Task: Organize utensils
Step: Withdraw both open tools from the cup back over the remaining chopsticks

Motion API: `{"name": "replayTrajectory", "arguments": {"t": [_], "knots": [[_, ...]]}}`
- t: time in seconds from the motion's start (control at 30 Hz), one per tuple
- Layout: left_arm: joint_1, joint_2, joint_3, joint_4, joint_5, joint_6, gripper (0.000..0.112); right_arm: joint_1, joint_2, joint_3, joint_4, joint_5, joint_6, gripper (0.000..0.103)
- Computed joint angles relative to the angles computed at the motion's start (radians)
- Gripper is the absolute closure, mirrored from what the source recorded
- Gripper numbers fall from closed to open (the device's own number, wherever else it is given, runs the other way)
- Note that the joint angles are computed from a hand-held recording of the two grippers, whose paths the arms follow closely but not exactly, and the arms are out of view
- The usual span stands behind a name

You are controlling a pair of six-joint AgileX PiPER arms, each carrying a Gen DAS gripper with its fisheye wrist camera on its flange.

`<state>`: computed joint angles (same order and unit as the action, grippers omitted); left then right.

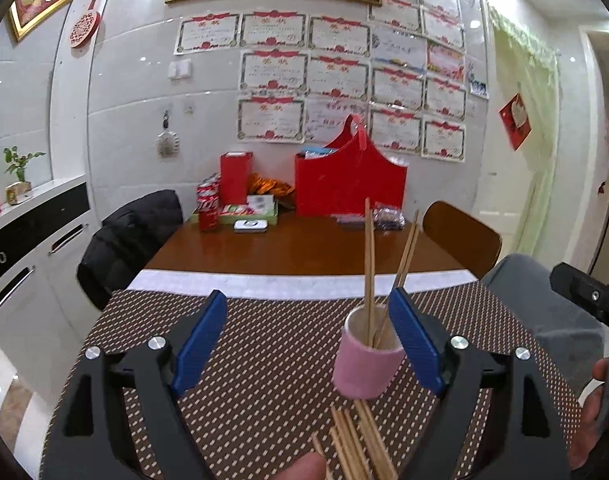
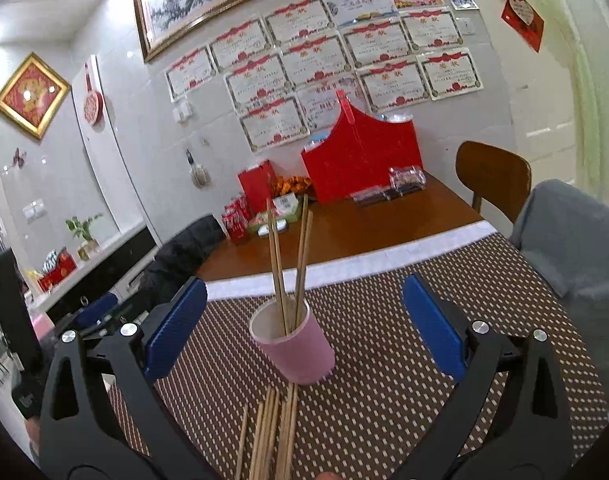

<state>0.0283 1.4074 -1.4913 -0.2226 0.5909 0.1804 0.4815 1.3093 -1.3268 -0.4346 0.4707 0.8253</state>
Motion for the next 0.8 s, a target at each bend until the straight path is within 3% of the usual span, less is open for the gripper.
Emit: {"name": "replayTrajectory", "arguments": {"t": [0.23, 0.8], "knots": [[0.035, -0.085, 0.106, 0.036, 0.058, -0.016, 0.031, 0.062, -0.055, 0.047, -0.025, 0.12, -0.011, 0.006], [-0.001, -0.187, 0.439, 0.112, 0.071, -0.056, 0.031, 0.093, -0.09, 0.195, 0.01, 0.138, 0.009, 0.006]]}}
